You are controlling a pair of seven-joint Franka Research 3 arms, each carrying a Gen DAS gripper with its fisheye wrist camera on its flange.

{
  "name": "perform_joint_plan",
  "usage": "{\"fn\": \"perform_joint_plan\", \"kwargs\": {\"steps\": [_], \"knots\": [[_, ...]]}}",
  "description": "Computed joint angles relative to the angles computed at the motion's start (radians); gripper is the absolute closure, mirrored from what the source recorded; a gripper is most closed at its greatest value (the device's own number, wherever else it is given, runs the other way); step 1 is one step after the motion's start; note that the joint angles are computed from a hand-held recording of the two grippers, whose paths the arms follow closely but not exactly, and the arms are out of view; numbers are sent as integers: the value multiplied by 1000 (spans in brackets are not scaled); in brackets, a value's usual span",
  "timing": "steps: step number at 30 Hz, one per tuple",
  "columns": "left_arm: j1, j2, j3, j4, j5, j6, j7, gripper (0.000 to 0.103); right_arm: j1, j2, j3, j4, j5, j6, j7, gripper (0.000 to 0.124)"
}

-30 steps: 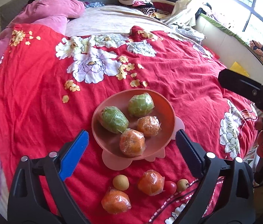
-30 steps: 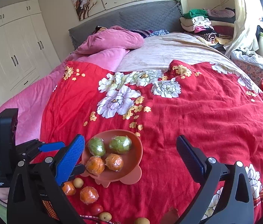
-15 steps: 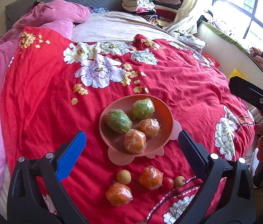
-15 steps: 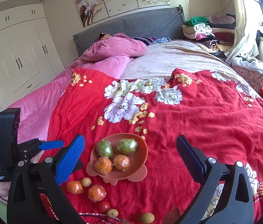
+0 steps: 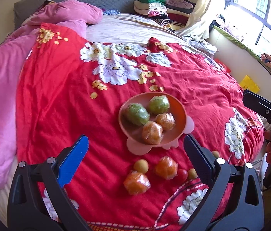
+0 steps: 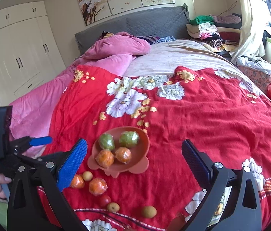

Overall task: Organize fruits
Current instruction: 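Withdraw both tools from the pink bowl toward the loose fruits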

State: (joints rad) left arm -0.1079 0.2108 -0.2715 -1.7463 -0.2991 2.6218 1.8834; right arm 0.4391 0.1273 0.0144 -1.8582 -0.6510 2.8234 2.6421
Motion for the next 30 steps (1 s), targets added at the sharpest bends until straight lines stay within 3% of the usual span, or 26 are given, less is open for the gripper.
{"fn": "perform_joint_plan", "kwargs": {"steps": [30], "knots": [[-14, -88, 26, -199, -31, 33, 24, 10, 68, 21, 40, -79, 123, -43, -175, 26]]}}
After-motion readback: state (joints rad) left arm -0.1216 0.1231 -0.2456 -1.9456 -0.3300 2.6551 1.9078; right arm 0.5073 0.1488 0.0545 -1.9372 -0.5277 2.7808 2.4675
